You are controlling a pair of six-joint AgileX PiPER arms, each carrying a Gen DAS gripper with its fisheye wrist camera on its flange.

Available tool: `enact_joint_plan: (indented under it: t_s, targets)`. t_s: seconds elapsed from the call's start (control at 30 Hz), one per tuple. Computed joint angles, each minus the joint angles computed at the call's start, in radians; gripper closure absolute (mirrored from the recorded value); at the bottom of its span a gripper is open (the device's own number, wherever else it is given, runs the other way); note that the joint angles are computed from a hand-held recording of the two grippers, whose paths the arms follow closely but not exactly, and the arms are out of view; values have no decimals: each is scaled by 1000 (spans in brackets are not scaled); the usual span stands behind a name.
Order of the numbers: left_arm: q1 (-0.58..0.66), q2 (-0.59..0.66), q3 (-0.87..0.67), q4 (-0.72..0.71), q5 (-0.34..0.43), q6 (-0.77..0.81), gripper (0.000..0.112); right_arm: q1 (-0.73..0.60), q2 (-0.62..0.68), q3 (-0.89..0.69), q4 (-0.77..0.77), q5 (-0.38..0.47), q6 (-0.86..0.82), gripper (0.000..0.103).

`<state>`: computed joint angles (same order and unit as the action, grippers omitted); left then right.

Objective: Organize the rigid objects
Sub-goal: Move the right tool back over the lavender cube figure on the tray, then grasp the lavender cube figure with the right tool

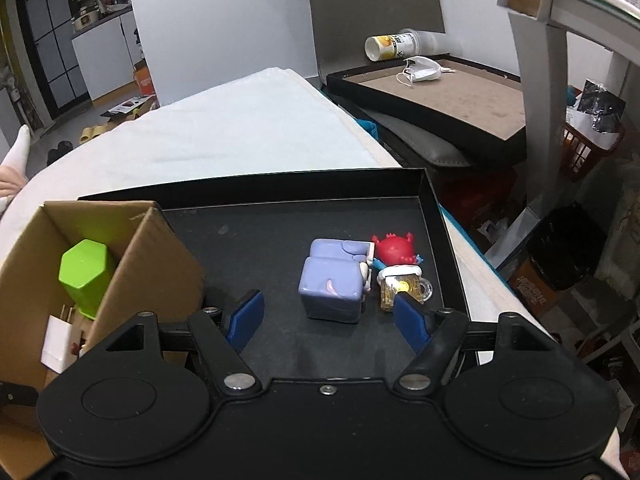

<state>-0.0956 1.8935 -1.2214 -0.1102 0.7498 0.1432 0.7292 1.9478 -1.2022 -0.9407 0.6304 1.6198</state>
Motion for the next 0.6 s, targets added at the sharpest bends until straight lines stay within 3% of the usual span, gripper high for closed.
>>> enact_joint_plan:
  t_s: [0.37,0.43,0.6]
  targets:
    - [8,50,-43,-45,28,41,96,-44,81,-79,82,-7,-94,50]
    - [14,46,-42,-52,31,45,96,-48,87,-90,87,-6,-115,60]
    - [20,42,-38,-63,30,54,96,-61,72,-90,142,-19,-182,63]
